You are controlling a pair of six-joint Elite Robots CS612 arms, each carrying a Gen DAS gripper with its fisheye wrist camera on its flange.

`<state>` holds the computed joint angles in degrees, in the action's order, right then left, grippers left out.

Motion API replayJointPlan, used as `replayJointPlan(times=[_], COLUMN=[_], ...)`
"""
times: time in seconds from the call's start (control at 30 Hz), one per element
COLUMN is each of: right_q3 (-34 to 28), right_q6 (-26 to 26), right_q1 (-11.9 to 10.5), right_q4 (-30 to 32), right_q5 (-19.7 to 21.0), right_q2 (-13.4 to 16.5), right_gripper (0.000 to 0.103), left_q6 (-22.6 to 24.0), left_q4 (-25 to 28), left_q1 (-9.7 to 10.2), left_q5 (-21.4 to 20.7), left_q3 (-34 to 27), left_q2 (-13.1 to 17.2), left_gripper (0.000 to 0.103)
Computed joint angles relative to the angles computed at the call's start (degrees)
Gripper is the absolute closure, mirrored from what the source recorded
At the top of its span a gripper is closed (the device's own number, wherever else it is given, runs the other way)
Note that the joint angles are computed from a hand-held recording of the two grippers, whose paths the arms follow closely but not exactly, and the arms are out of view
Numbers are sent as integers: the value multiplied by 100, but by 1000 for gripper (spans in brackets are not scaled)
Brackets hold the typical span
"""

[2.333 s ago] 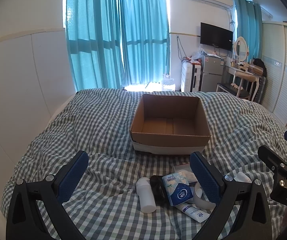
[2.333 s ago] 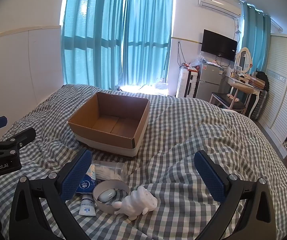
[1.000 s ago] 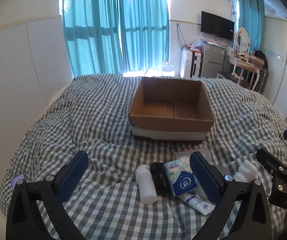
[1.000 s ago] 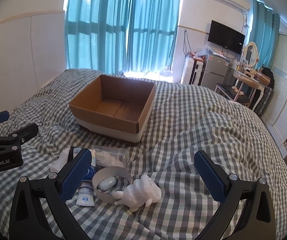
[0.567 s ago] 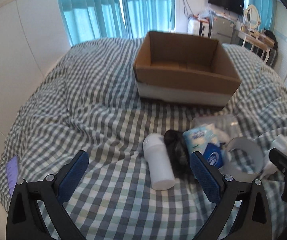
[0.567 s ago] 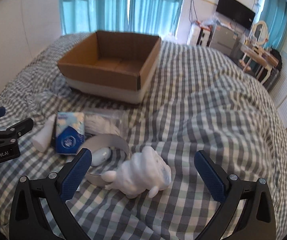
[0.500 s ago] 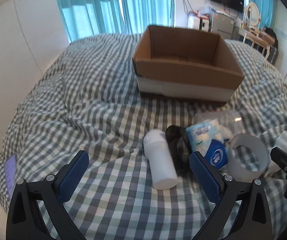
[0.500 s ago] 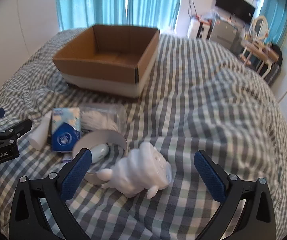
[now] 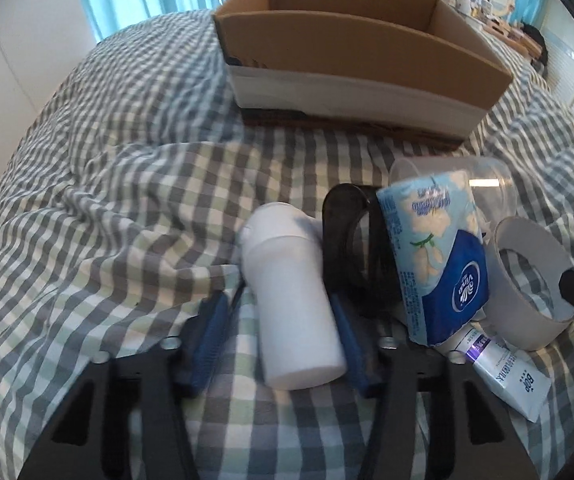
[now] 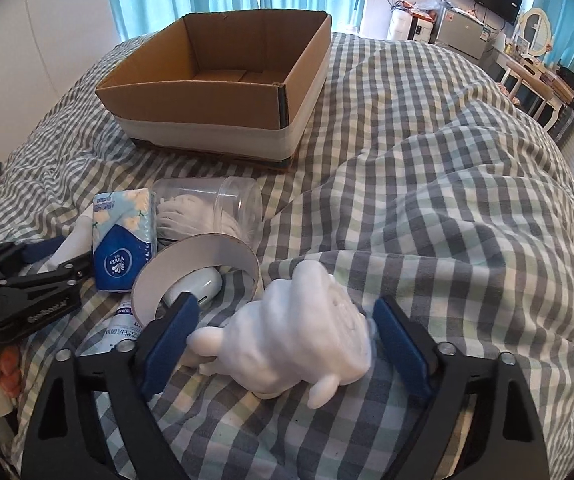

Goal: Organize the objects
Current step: 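Grasp the white bottle with the left tool while the right tool grasps the white plush toy, then carry the bottle and plush toy over the cardboard box with both tools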

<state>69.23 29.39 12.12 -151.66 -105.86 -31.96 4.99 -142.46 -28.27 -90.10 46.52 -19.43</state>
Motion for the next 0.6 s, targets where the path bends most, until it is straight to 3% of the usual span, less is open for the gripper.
replayJointPlan(times=[0.03, 0.2, 0.6], right_q3=[4, 36, 202], right_q6=[10, 15, -211], right_q1=[-3, 8, 116], right_q4=[-11, -98, -466], right_q5=[11, -21, -285], right_q2=[0, -9, -112], right_gripper=[16, 18, 19], left_q6=[49, 10, 49], left_q4=[-21, -118, -659], left_q1=[-8, -7, 39], left_q5=[-9, 12, -25], left_q3=[9, 79, 579], left_q2=[-1, -46, -346], left_gripper=[64, 69, 70])
